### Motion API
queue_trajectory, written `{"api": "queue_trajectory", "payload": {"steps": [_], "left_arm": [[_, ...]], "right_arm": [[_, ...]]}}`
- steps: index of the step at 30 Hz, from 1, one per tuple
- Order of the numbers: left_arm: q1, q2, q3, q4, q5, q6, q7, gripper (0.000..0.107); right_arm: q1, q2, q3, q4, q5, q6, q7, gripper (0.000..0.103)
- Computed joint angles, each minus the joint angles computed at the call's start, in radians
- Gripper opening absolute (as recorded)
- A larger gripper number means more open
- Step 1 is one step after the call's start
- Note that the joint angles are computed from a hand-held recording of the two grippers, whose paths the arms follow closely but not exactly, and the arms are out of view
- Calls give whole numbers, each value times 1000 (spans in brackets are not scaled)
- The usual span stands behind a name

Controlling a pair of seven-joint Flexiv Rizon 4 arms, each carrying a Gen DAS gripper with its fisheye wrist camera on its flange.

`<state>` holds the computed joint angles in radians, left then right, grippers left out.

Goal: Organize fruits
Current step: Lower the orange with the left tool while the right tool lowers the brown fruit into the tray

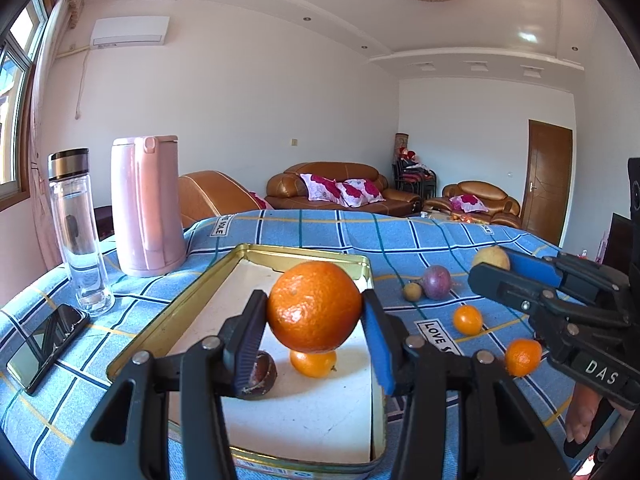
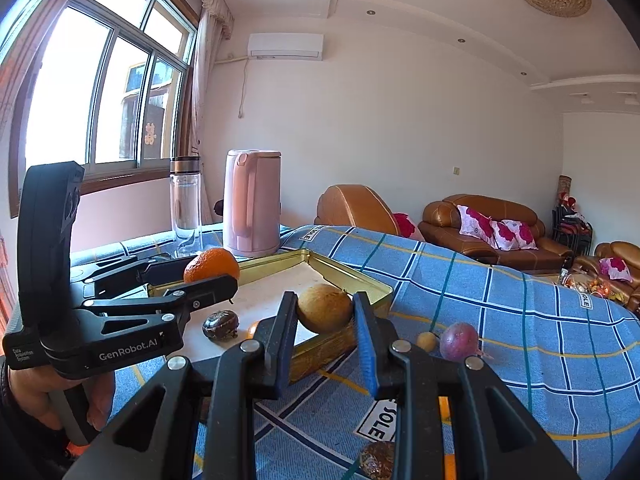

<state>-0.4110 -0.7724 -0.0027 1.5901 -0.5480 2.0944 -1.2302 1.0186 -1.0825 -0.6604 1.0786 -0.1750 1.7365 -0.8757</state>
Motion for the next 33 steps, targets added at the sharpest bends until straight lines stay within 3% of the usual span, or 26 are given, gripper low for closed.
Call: {"api": "queue_trajectory", "payload": {"steps": [19, 33], "left_arm": [[2, 12, 43, 29, -68, -22, -11, 49], [-6, 10, 75, 32, -130, -39, 15, 49]], "right_arm": [[-179, -85, 335, -296, -284, -165, -10, 30], [-227, -163, 506, -461, -331, -269, -113, 30]]}}
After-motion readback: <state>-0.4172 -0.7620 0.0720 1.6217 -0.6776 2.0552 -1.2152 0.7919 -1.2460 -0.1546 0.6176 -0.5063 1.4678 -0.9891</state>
